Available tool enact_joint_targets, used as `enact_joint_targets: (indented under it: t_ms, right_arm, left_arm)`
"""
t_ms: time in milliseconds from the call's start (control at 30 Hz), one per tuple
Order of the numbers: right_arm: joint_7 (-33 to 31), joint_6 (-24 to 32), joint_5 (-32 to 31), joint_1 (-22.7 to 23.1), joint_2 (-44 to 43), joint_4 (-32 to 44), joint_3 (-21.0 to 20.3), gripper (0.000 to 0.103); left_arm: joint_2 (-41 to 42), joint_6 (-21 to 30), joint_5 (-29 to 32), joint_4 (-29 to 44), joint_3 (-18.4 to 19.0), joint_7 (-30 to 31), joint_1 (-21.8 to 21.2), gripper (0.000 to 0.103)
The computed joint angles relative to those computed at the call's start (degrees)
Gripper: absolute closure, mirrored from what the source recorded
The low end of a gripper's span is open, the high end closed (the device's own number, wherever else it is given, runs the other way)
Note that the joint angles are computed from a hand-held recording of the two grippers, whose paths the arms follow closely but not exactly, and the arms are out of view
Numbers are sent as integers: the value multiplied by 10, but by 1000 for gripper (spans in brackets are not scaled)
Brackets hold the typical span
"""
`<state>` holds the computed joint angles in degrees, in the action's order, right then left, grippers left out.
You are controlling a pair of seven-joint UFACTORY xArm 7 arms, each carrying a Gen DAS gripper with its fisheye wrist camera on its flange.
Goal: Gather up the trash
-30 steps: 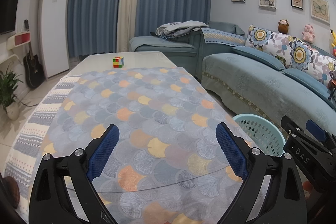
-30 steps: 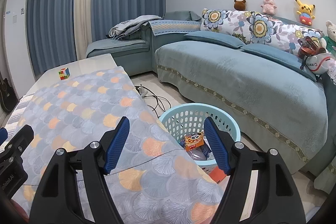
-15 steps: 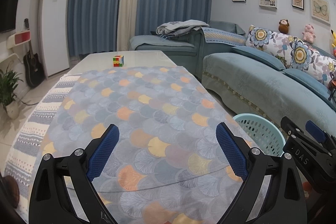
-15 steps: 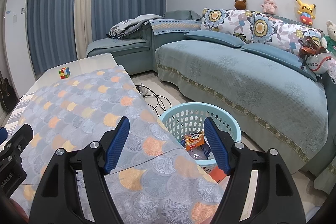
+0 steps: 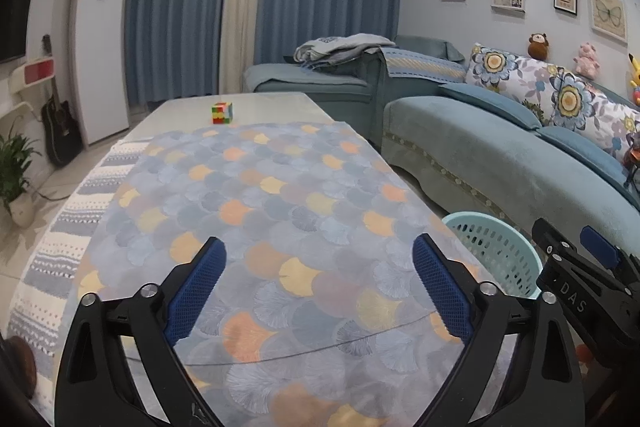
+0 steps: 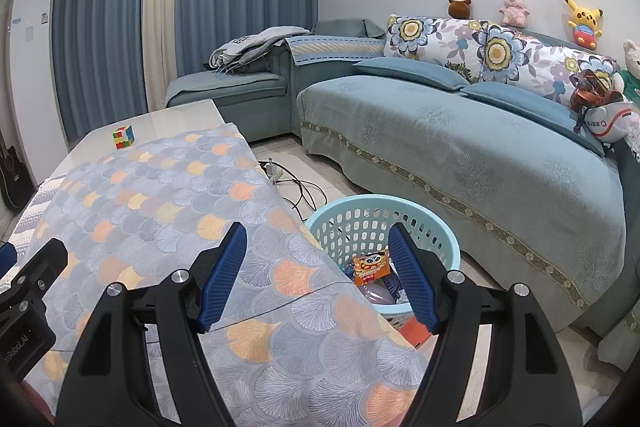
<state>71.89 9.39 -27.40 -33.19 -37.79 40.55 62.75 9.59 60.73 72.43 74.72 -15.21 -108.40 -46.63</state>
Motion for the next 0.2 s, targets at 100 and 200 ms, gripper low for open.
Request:
enact_joint_targets:
  t_ms: [100, 200]
  right_arm:
    - [-1, 1, 1, -1, 1, 1, 1, 34]
    - [-1, 0, 0, -3, -1, 0, 4, 34]
  left_arm:
    - [-8, -9, -9, -9, 1, -11, 5, 9]
    - [-13, -14, -10, -15, -1, -17, 10, 9]
